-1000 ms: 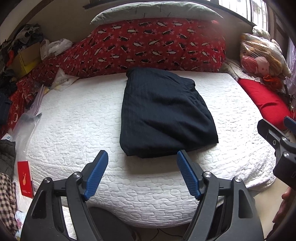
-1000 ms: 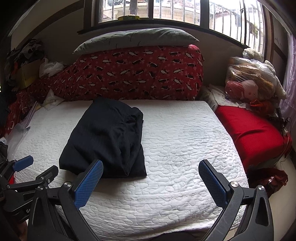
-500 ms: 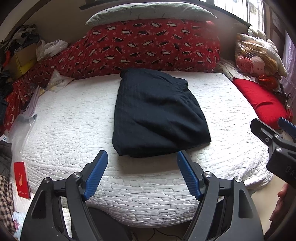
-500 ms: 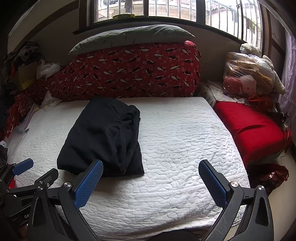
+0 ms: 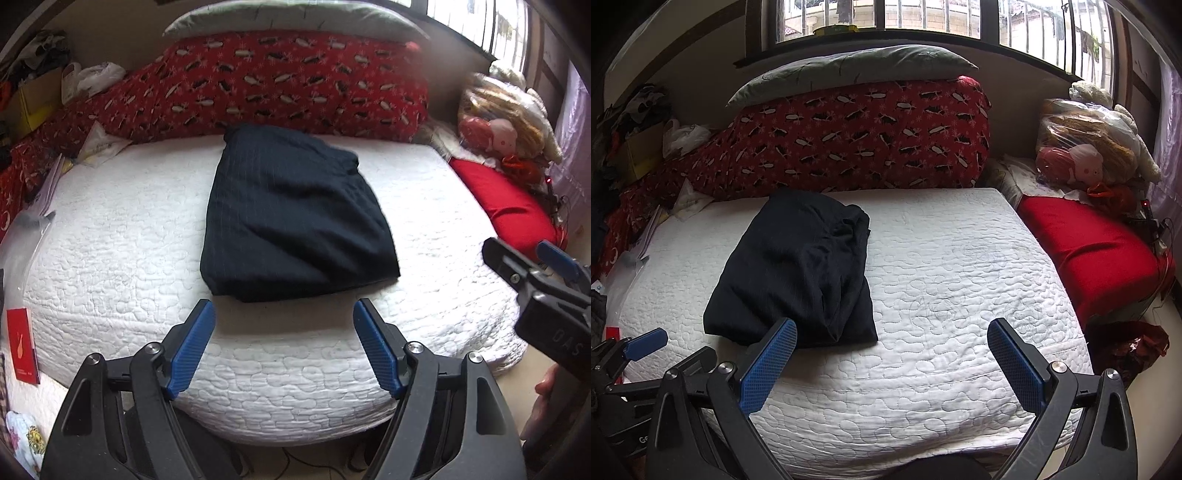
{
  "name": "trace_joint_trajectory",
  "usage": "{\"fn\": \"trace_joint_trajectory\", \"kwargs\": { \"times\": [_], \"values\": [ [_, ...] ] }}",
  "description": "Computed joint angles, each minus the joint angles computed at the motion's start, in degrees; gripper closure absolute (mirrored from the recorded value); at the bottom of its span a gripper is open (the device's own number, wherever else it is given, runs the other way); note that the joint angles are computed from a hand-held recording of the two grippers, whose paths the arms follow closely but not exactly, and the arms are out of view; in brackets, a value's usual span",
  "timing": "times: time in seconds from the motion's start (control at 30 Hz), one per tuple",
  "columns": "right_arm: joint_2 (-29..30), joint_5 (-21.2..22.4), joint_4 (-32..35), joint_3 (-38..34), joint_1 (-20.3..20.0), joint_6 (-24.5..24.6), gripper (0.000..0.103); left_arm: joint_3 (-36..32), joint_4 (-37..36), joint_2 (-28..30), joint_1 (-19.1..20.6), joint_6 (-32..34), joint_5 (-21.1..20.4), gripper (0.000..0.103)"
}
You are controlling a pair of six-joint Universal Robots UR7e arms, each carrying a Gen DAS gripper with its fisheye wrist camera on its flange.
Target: Fold large clothes
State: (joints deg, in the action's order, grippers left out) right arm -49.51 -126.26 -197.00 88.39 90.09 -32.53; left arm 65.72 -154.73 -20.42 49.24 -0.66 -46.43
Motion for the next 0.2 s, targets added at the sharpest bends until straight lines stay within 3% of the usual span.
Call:
{"fn": "trace_joint_trajectory", "kwargs": {
  "times": [0.2],
  "values": [
    [-0.2, 0.1, 0.6, 0.1, -0.1, 0.4, 0.0, -1.0, 3.8, 0.0, -0.1, -1.4, -0.6, 0.026]
  ]
}}
